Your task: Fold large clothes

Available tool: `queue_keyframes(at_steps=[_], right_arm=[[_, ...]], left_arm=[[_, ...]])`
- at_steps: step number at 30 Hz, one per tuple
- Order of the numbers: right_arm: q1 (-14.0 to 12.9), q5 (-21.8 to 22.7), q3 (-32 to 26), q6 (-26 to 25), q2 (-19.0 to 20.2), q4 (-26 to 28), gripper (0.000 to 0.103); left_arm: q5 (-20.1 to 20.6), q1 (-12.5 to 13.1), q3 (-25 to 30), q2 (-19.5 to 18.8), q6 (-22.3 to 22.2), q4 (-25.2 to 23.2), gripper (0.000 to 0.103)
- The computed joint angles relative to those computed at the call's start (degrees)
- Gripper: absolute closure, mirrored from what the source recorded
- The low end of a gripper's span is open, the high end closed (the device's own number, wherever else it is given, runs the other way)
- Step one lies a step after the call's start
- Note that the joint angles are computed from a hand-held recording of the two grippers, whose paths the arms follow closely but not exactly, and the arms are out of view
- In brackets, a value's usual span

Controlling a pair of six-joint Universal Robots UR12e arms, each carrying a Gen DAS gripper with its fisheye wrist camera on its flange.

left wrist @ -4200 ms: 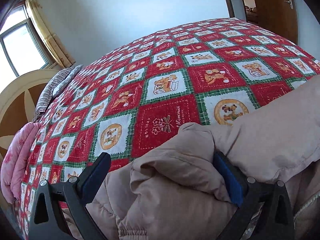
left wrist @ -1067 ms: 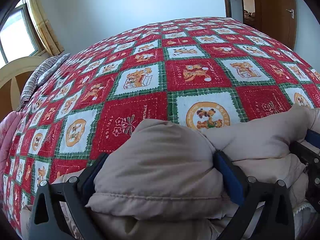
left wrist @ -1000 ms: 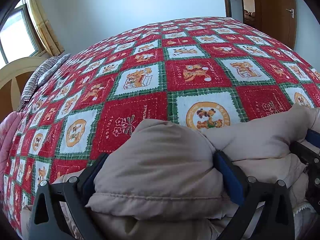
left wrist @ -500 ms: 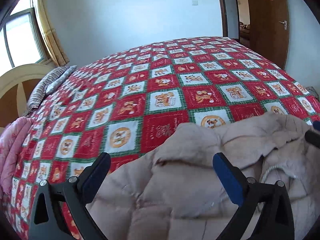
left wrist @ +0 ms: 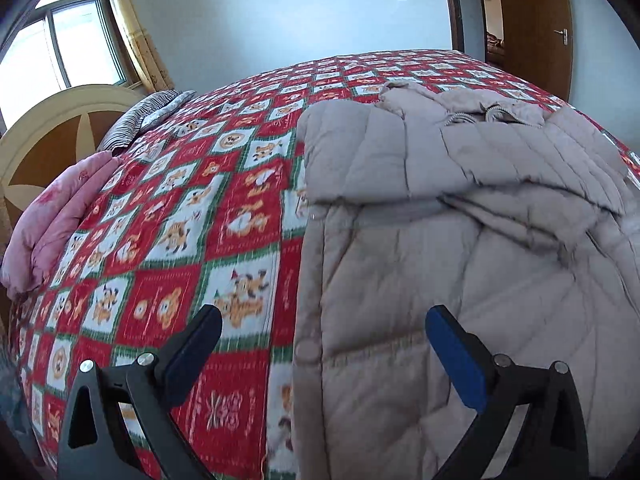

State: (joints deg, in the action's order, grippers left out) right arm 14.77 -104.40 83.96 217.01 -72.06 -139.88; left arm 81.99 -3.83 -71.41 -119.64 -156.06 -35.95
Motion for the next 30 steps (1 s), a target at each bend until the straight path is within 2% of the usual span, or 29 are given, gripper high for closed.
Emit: queue_keyframes(at_steps=[3, 9, 10, 13, 15, 18, 20, 22, 23, 24, 25, 26, 27, 28, 30], right_arm=[[1.0, -0.5, 2.6, 1.4, -2.1, 0.4, 0.017], [2.3, 3.8, 5.9, 4.3, -3.8, 0.8, 0.017], [3.1, 1.9, 6.2, 3.7, -3.9, 0.4, 0.018], [4.2, 2.0, 6.7, 4.1, -4.4, 0.9, 0.017], [4.7, 2.2, 6.8, 3.7, -4.5, 1.2, 0.018], [5.6, 1.1, 6.6, 2.9, -4.5, 2.3, 0.025], [5.7, 1.6, 7.5, 3.3, -4.8, 0.6, 0.037], [6.5, -0.3, 8.3, 3.8, -4.7, -1.1, 0.046], [6.5, 0.9, 9.1, 4.8, -4.8, -2.1, 0.053], [6.6, 1.5, 9.8, 6.1, -4.9, -3.7, 0.055], [6.8, 1.2, 10.3, 6.7, -5.0, -4.9, 0.06], [7.0, 1.1, 10.5, 6.4, -5.0, -5.7, 0.067], [7.1, 1.2, 10.8, 6.5, -5.1, -6.8, 0.07], [7.0, 1.6, 11.4, 7.2, -5.2, -8.3, 0.074], [6.9, 2.0, 12.1, 8.4, -5.5, -9.9, 0.074]], left_arm=[[-2.7, 1.1, -3.8, 2.4, 0.9, -0.6, 0.001], [-5.4, 2.7, -9.9, 6.1, 0.7, -2.4, 0.001], [-6.9, 3.2, -10.5, 6.6, 0.2, -3.9, 0.001], [-11.4, 4.7, -11.7, 7.9, -0.6, -8.8, 0.001], [-13.8, 5.6, -13.3, 8.8, -0.6, -8.8, 0.001], [-14.4, 5.7, -15.3, 9.8, 2.1, -6.9, 0.001], [-15.1, 5.9, -16.3, 10.0, 1.9, -5.1, 0.001], [-15.3, 5.9, -17.2, 10.1, 1.2, -3.1, 0.001], [-15.3, 5.8, -17.5, 10.2, 1.4, -2.2, 0.008], [-16.3, 5.9, -17.9, 10.5, 2.1, -1.8, 0.029], [-17.6, 6.0, -18.3, 10.8, 3.3, -1.5, 0.039], [-17.8, 5.9, -18.8, 11.2, 4.8, -0.8, 0.056], [-18.4, 5.8, -18.9, 11.5, 6.6, -1.4, 0.068], [-17.8, 5.7, -19.4, 11.8, 7.5, -0.3, 0.069], [-16.0, 5.4, -20.1, 12.2, 8.4, 1.4, 0.07]])
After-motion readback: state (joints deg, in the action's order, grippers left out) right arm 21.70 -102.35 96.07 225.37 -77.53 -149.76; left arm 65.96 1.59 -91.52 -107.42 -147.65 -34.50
